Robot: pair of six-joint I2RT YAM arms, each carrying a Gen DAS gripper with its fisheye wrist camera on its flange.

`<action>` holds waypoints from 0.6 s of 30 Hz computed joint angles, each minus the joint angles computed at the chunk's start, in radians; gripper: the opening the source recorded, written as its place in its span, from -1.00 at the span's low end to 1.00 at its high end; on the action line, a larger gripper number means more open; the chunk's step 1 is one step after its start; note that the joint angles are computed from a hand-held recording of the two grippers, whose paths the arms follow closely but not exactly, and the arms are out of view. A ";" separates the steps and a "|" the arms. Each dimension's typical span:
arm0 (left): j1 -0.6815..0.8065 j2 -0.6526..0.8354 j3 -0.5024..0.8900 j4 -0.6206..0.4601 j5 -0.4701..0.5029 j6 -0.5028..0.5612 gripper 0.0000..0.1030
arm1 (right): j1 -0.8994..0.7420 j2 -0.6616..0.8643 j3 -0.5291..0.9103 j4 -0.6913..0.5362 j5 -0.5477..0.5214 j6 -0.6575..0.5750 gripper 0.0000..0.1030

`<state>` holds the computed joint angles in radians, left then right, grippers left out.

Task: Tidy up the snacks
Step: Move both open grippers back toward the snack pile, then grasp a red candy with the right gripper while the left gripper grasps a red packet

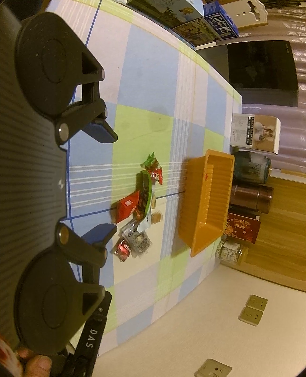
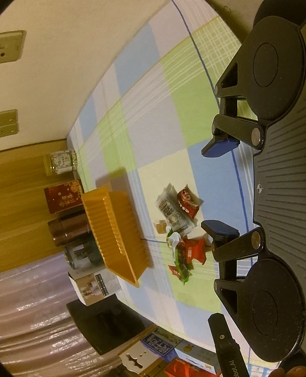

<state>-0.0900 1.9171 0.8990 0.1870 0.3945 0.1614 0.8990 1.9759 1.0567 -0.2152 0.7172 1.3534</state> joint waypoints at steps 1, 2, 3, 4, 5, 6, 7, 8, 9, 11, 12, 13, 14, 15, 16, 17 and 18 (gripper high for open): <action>-0.002 0.012 0.009 -0.002 -0.005 0.001 0.41 | -0.009 0.006 -0.005 0.023 -0.008 -0.013 0.15; -0.006 0.022 0.017 -0.003 -0.011 0.000 0.41 | -0.018 0.014 -0.009 0.045 -0.017 -0.026 0.15; -0.007 0.033 0.025 -0.004 -0.014 0.000 0.41 | -0.027 0.025 -0.009 0.063 -0.024 -0.037 0.15; -0.009 0.048 0.037 -0.006 -0.018 -0.002 0.41 | -0.037 0.039 -0.005 0.078 -0.033 -0.048 0.15; -0.011 0.061 0.047 -0.008 -0.021 -0.005 0.41 | -0.048 0.053 -0.002 0.094 -0.044 -0.058 0.15; -0.012 0.076 0.061 -0.012 -0.022 -0.007 0.41 | -0.059 0.067 0.001 0.113 -0.054 -0.068 0.15; -0.013 0.091 0.075 -0.015 -0.025 -0.009 0.41 | -0.072 0.081 0.003 0.138 -0.063 -0.082 0.14; -0.014 0.106 0.091 -0.020 -0.029 -0.011 0.41 | -0.083 0.094 0.007 0.155 -0.071 -0.095 0.14; -0.016 0.120 0.104 -0.023 -0.033 -0.014 0.41 | -0.095 0.110 0.015 0.172 -0.081 -0.111 0.14; -0.019 0.148 0.133 -0.033 -0.038 -0.018 0.41 | -0.117 0.142 0.031 0.211 -0.095 -0.142 0.13; -0.020 0.162 0.147 -0.037 -0.040 -0.020 0.41 | -0.128 0.158 0.038 0.230 -0.104 -0.157 0.06; -0.022 0.176 0.161 -0.042 -0.042 -0.022 0.41 | -0.141 0.176 0.047 0.250 -0.116 -0.173 -0.05; -0.024 0.188 0.175 -0.047 -0.044 -0.025 0.41 | -0.153 0.195 0.063 0.261 -0.128 -0.187 -0.09; -0.025 0.201 0.187 -0.051 -0.045 -0.028 0.41 | -0.164 0.211 0.076 0.268 -0.137 -0.197 -0.14; -0.027 0.212 0.198 -0.054 -0.045 -0.031 0.41 | -0.172 0.227 0.092 0.271 -0.142 -0.203 -0.17; -0.029 0.222 0.208 -0.057 -0.045 -0.033 0.41 | -0.180 0.241 0.106 0.273 -0.145 -0.211 -0.18; -0.030 0.233 0.219 -0.061 -0.045 -0.034 0.41 | -0.188 0.255 0.121 0.275 -0.149 -0.221 -0.19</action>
<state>-0.1201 2.1500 1.1175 0.1264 0.3497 0.1276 0.7109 2.2313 1.1778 0.0598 0.5686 1.1326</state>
